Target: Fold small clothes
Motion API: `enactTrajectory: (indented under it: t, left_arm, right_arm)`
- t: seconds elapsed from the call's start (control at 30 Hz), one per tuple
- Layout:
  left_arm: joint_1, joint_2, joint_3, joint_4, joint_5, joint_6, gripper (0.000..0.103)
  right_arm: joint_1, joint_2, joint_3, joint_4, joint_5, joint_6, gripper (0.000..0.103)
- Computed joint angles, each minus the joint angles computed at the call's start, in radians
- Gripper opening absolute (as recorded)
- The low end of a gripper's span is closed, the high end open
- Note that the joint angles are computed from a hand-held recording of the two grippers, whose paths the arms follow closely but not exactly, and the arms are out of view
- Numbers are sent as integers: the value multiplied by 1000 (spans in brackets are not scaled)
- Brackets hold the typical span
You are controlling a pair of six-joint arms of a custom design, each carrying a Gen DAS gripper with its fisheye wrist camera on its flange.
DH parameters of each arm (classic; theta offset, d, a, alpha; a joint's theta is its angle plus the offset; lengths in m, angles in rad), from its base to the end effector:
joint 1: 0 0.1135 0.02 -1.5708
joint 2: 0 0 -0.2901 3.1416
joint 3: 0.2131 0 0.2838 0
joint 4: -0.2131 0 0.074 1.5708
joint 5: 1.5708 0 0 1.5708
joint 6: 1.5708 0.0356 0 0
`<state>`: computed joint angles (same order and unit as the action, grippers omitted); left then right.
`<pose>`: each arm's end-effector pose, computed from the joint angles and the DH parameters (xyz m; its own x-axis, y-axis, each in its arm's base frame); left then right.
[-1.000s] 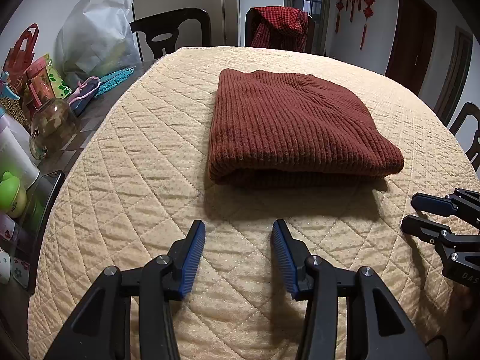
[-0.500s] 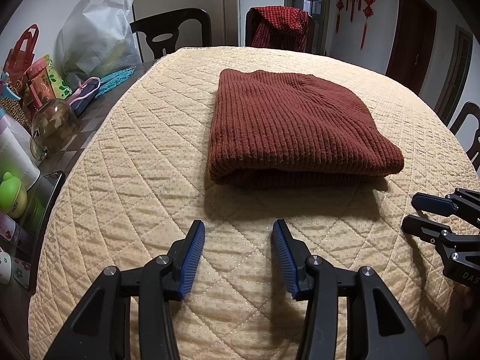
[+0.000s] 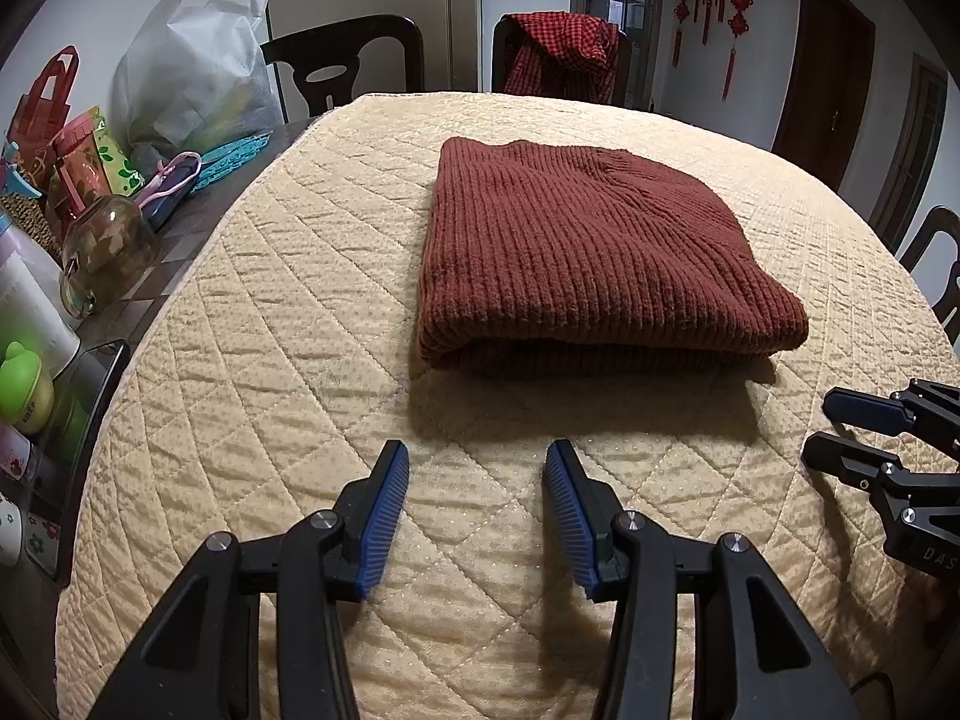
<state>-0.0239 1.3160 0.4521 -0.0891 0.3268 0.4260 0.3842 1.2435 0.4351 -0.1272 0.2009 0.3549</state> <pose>0.2347 -0.0170 0.1345 -0.6559 0.4072 -0.6356 0.5267 0.8501 0.0011 0.2125 0.0782 0.1414 -0.7892 0.0482 -0.6122 0.0179 0.9983 0.0556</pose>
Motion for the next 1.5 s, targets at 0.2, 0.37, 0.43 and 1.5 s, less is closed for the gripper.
enactTrajectory:
  t: [0.2,0.37,0.43,1.5]
  left_arm:
    - [-5,-4,-3,2,-7,-5,52]
    - [-5,-4,-3,2,-7,-5,52]
    - [-5,-4,-3,2,-7,-5,52]
    - [-6,-3,-3,1,-7,-7,53]
  right_arm:
    - [-1,1,0,1,0,-1,37]
    - [-1,1,0,2,-1,-1,37]
    - [-1,1,0,2,0,-1,37]
    - [0,1,0,1,0,-1,37]
